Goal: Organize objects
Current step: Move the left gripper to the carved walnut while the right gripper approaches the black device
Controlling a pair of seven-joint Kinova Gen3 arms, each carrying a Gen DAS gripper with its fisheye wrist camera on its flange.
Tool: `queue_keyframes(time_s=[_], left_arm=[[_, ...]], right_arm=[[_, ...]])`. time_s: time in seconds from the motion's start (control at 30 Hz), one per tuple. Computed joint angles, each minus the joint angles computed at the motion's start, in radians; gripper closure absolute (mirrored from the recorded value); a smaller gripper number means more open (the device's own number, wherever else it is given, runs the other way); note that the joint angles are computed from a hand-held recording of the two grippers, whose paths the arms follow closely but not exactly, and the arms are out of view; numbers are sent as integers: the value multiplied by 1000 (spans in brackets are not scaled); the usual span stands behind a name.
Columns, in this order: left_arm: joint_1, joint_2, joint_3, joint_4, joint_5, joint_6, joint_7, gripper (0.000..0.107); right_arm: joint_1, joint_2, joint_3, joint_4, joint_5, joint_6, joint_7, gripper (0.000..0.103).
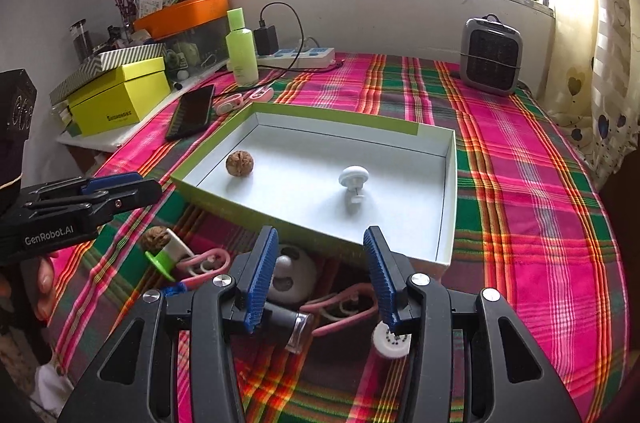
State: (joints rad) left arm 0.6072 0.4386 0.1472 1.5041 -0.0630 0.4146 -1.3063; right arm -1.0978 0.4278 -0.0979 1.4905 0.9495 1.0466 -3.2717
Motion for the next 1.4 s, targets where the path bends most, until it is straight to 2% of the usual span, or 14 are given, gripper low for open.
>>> queue_keyframes(time_s=[0.33, 0.83, 1.0, 1.17, 1.3, 1.4], left_arm=[[-15, -19, 4, 65, 22, -12, 24, 64], [-38, -8, 31, 88, 46, 1, 10, 64], [-49, 0, 40, 79, 64, 4, -14, 61], [-62, 13, 54, 67, 84, 8, -44, 58], [-75, 21, 67, 64, 107, 10, -68, 58], [-75, 24, 65, 62, 116, 10, -77, 57]], right_arm=[[-2, -26, -26, 79, 28, -116, -36, 57], [-7, -24, -29, 94, -15, -198, 9, 57], [-16, -15, -29, 75, -52, -203, 73, 57], [-49, -10, -1, 67, -12, -143, 31, 57], [-32, -2, -6, 55, -20, -115, 46, 57], [-3, -8, -15, 66, -44, -153, 66, 57]])
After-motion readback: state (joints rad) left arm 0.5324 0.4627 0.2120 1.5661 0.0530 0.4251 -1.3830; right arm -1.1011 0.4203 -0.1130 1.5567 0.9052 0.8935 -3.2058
